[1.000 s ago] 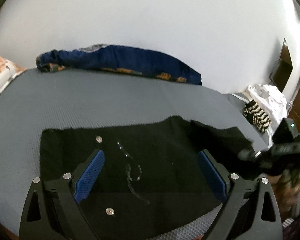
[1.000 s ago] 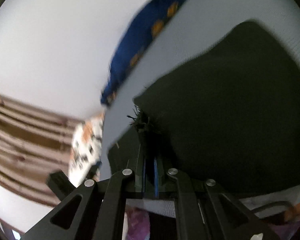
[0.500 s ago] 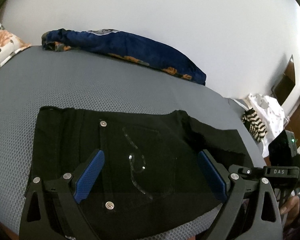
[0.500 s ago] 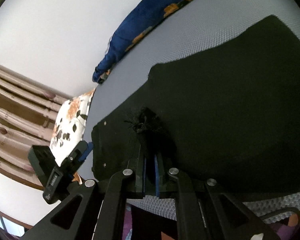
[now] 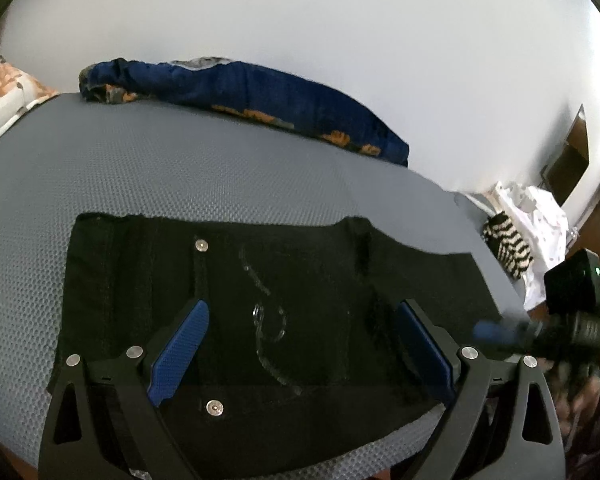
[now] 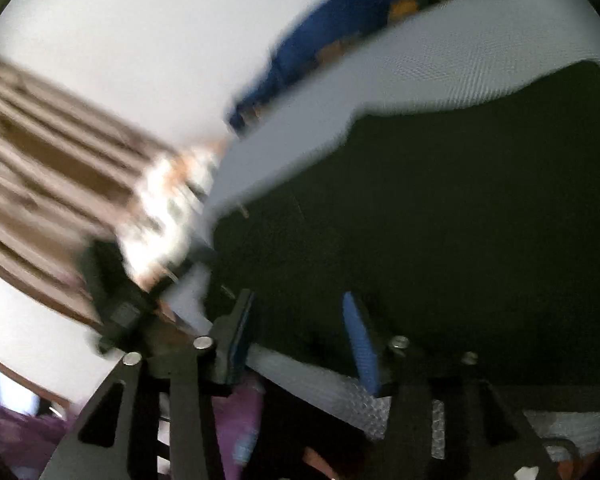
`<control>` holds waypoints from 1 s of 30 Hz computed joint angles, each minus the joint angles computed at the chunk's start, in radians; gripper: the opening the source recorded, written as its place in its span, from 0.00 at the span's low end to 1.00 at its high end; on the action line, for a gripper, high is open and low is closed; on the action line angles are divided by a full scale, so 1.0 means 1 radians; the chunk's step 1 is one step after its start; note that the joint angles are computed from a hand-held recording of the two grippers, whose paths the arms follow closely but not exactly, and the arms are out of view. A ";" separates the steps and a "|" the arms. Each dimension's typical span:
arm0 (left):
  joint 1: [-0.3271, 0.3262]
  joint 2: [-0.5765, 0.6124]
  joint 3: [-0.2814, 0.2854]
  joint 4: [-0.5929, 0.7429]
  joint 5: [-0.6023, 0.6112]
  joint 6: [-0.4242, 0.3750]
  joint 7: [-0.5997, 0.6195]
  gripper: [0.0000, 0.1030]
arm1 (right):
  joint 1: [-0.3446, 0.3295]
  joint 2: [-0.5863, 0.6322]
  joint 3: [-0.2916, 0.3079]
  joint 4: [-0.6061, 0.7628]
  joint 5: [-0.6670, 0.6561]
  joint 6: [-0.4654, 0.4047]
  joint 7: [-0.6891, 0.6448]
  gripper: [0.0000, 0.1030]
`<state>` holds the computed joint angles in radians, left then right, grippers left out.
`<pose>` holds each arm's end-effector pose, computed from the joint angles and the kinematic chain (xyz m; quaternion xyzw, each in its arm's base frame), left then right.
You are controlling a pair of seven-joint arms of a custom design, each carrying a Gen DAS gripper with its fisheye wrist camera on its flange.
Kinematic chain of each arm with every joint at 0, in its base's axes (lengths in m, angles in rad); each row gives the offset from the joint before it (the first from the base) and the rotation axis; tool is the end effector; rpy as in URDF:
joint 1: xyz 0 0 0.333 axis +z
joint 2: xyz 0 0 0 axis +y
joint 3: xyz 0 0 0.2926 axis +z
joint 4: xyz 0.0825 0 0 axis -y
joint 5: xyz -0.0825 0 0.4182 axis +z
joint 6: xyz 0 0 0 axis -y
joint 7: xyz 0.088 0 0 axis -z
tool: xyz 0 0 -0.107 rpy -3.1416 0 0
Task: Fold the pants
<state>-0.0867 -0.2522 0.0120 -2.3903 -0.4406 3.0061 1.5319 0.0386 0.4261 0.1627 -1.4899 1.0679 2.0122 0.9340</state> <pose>0.5395 -0.0091 0.4738 -0.7474 0.5090 -0.3853 0.1841 0.7043 0.1789 0.4391 -0.7141 0.4895 0.2340 0.4424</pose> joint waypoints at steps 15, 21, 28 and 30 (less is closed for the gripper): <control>0.037 -0.017 -0.021 0.015 0.048 -0.097 -0.051 0.92 | 0.060 0.075 0.018 0.062 -0.236 -0.010 -0.020 0.25; 0.096 -0.085 -0.032 -0.025 0.115 -0.105 -0.133 0.92 | 0.065 0.054 0.020 0.057 -0.229 0.006 -0.069 0.25; -0.071 -0.097 0.122 -0.023 -0.069 -0.154 0.020 0.92 | 0.138 -0.141 -0.006 -0.176 -0.364 0.169 -0.255 0.25; -0.216 -0.072 0.250 0.038 -0.336 -0.274 0.261 0.92 | 0.106 -0.159 -0.027 -0.190 -0.304 0.110 -0.228 0.25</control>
